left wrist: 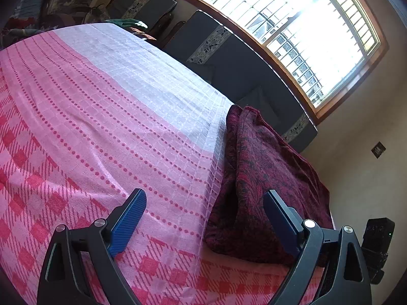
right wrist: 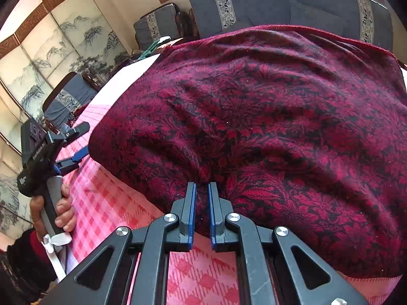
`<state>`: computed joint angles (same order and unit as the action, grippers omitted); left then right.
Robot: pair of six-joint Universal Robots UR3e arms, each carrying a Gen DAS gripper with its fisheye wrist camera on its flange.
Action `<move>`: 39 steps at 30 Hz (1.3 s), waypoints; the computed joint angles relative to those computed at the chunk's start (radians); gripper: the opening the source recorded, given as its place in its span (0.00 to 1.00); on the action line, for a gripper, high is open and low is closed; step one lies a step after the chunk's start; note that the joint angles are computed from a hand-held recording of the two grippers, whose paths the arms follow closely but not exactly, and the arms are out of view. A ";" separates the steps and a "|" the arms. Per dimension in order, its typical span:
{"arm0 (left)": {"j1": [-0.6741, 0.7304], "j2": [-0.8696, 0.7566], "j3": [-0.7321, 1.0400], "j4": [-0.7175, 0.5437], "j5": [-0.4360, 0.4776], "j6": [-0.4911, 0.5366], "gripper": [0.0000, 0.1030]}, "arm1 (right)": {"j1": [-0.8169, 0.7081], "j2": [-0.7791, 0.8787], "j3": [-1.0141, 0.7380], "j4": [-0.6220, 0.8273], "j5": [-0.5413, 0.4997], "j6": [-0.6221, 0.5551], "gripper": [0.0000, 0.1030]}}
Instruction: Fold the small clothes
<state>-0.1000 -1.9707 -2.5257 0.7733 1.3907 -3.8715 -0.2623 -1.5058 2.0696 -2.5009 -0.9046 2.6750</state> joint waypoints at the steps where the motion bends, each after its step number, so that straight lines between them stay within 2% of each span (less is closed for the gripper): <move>1: 0.001 -0.001 0.000 0.002 -0.002 -0.001 0.90 | 0.004 -0.020 -0.001 -0.019 0.032 0.017 0.12; 4: 0.000 -0.002 0.011 -0.011 0.001 -0.001 0.90 | 0.097 0.019 -0.068 -0.063 0.029 0.083 0.12; 6: -0.001 -0.001 0.010 -0.012 0.003 0.000 0.90 | 0.210 0.106 -0.127 -0.147 -0.070 0.142 0.12; 8: 0.001 -0.003 0.007 -0.004 0.001 -0.002 0.90 | 0.279 0.191 -0.180 -0.151 -0.123 0.164 0.12; 10: 0.008 -0.008 -0.001 0.013 -0.004 -0.003 0.90 | 0.338 0.262 -0.218 -0.135 -0.225 0.177 0.12; 11: 0.012 -0.010 -0.004 0.019 -0.008 -0.003 0.90 | 0.330 0.252 -0.190 -0.179 -0.210 0.173 0.12; 14: 0.013 -0.014 -0.004 0.024 -0.008 -0.005 0.90 | 0.315 0.229 -0.256 -0.033 -0.199 0.183 0.12; 16: 0.014 -0.013 -0.004 0.023 -0.009 -0.007 0.90 | 0.324 0.184 -0.250 -0.055 -0.192 0.184 0.12; 19: 0.024 -0.023 -0.012 0.053 -0.017 -0.022 0.90 | 0.357 0.185 -0.280 -0.097 -0.116 0.209 0.12; 22: 0.041 -0.037 -0.032 0.098 -0.023 -0.034 0.90 | 0.462 0.306 -0.415 -0.098 -0.198 0.255 0.12; 25: 0.036 -0.037 -0.028 0.094 -0.002 -0.044 0.90 | 0.523 0.433 -0.530 -0.037 -0.222 0.279 0.13; 26: 0.026 -0.035 -0.018 0.078 0.010 -0.045 0.90 | 0.554 0.460 -0.530 -0.048 -0.269 0.275 0.13; 27: 0.018 -0.030 -0.007 0.055 0.020 -0.043 0.90 | 0.570 0.454 -0.488 -0.134 -0.295 0.274 0.12; 29: 0.000 -0.023 0.012 0.020 0.041 -0.040 0.90 | 0.580 0.445 -0.495 -0.111 -0.316 0.279 0.12; 31: -0.010 -0.021 0.022 0.003 0.054 -0.039 0.90 | 0.530 0.401 -0.449 -0.108 -0.221 0.298 0.12; 33: -0.012 -0.022 0.024 0.003 0.057 -0.039 0.90 | 0.459 0.291 -0.281 -0.244 -0.138 0.334 0.12; 35: -0.024 -0.025 0.034 -0.005 0.075 -0.046 0.90 | 0.385 0.144 -0.098 -0.363 -0.146 0.352 0.12; 37: -0.029 -0.027 0.040 -0.013 0.083 -0.045 0.90 | 0.270 -0.021 0.080 -0.415 -0.152 0.337 0.12; 39: -0.033 -0.030 0.044 -0.014 0.089 -0.047 0.90 | 0.141 -0.153 0.179 -0.373 -0.189 0.278 0.12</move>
<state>-0.1332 -2.0004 -2.4820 0.7592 1.4802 -3.9180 -0.1218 -1.6588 2.2482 -2.8743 -1.0938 2.9526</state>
